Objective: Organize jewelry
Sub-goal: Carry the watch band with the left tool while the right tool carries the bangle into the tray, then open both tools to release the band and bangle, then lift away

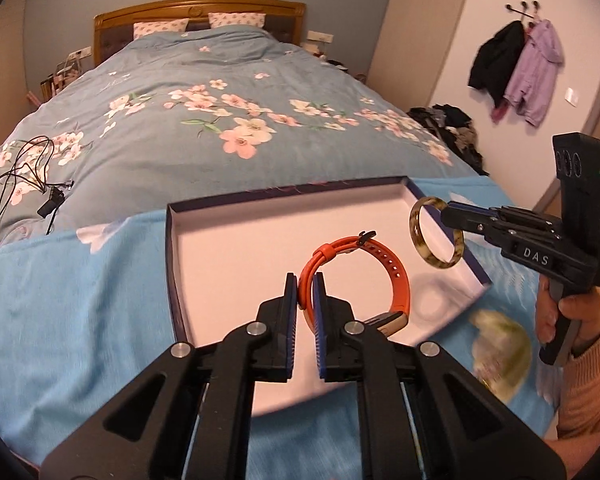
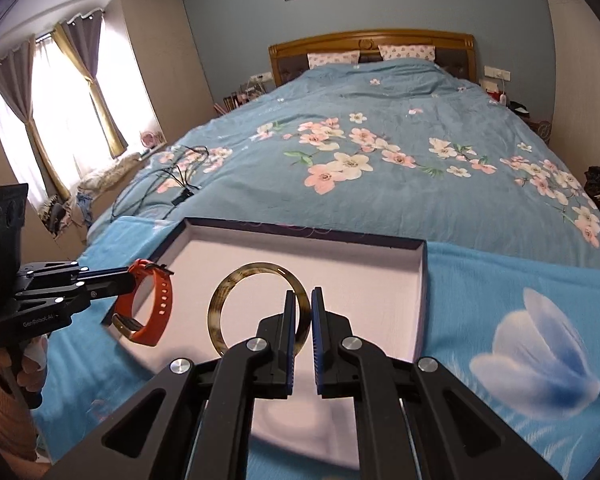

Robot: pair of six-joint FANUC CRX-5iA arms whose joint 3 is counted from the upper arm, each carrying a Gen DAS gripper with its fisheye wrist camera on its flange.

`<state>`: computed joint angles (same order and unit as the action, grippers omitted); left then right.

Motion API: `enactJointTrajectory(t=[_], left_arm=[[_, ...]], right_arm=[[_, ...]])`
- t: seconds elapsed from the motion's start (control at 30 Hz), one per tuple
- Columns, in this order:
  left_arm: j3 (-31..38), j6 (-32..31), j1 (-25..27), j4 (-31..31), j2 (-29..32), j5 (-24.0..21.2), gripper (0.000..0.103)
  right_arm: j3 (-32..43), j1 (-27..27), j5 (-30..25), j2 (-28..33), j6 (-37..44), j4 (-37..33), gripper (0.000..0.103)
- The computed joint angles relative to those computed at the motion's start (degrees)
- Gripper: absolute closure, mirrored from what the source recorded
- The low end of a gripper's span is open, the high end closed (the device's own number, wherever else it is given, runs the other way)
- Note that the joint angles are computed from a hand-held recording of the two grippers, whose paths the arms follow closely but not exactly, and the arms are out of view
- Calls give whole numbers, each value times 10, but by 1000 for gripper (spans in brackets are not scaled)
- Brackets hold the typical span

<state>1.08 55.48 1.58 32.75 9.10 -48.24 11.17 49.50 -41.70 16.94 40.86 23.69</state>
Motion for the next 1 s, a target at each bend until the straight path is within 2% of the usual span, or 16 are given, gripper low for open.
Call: enactJointTrajectory(t=[0.23, 0.53, 0.7, 0.9, 0.97, 1.0], left_arm=[[107, 76, -13, -59, 89, -30, 95], [242, 140, -24, -108, 195, -88, 95], [300, 155, -30, -134, 231, -115, 95], [329, 167, -34, -150, 247, -137, 95], [334, 173, -33, -148, 252, -139, 93], [327, 174, -33, -148, 248, -135, 88]], right_arm=[[118, -21, -74, 84, 60, -48, 97], [223, -37, -146, 155, 100, -85, 97], [261, -45, -174, 179, 100, -99, 97], [269, -48, -177, 186, 83, -95, 95], [262, -47, -171, 183, 76, -89, 92], [257, -46, -167, 180, 71, -83, 92]])
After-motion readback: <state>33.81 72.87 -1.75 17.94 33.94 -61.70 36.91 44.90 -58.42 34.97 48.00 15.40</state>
